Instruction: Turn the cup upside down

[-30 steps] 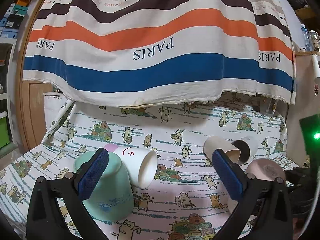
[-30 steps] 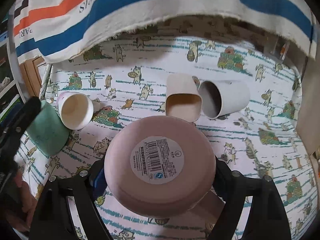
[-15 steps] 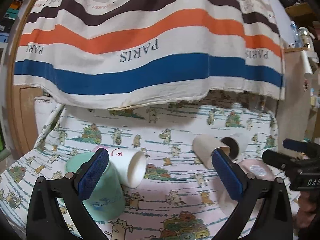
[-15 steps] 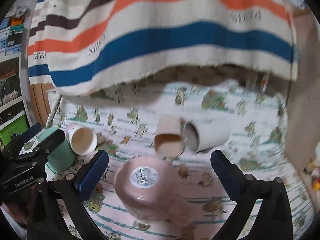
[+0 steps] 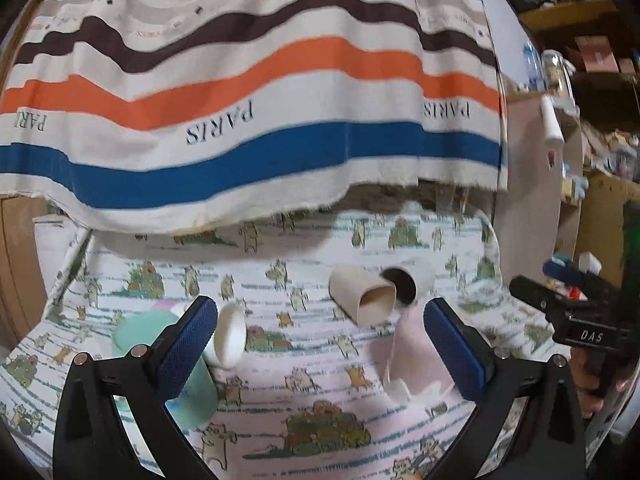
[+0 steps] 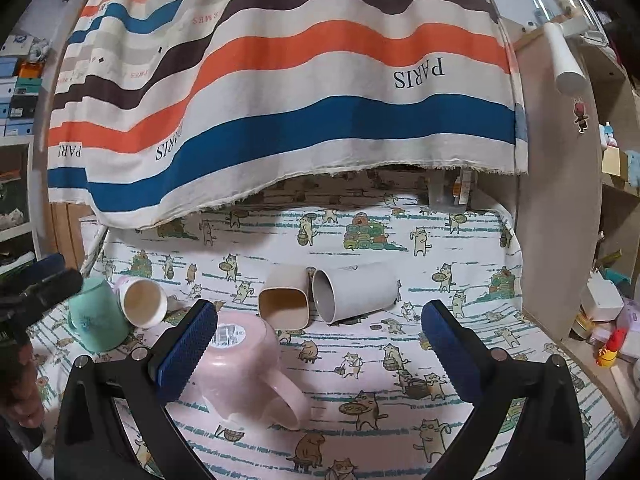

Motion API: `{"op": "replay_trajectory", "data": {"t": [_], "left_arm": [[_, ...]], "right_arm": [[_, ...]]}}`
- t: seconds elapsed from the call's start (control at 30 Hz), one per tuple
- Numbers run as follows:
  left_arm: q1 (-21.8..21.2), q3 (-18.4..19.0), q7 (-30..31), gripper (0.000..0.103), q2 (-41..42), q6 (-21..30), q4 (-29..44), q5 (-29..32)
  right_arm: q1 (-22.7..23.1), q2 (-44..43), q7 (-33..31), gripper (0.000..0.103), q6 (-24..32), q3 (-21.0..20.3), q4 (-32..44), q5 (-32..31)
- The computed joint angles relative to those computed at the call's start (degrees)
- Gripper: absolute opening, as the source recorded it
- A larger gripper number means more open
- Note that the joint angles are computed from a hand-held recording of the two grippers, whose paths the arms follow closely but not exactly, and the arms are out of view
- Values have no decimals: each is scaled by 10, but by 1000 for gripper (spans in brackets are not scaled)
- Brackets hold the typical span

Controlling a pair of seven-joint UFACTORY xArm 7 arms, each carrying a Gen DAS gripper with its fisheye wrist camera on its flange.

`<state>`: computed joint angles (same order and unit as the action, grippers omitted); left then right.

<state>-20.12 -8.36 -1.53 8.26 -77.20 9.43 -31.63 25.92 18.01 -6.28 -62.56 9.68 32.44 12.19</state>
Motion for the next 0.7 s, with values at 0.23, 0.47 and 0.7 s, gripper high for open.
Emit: {"op": "replay_trajectory", "data": {"t": [0.23, 0.47, 0.7], "left_arm": [[2, 2, -5, 103, 17, 31, 11, 13], [-8, 2, 8, 103, 26, 67, 30, -9], [-7, 5, 3, 103, 24, 97, 42, -20]], "right_arm": [[10, 32, -26, 103, -6, -2, 14, 2], [9, 34, -27, 103, 20, -1, 16, -11], [4, 32, -14, 103, 46, -2, 22, -13]]}}
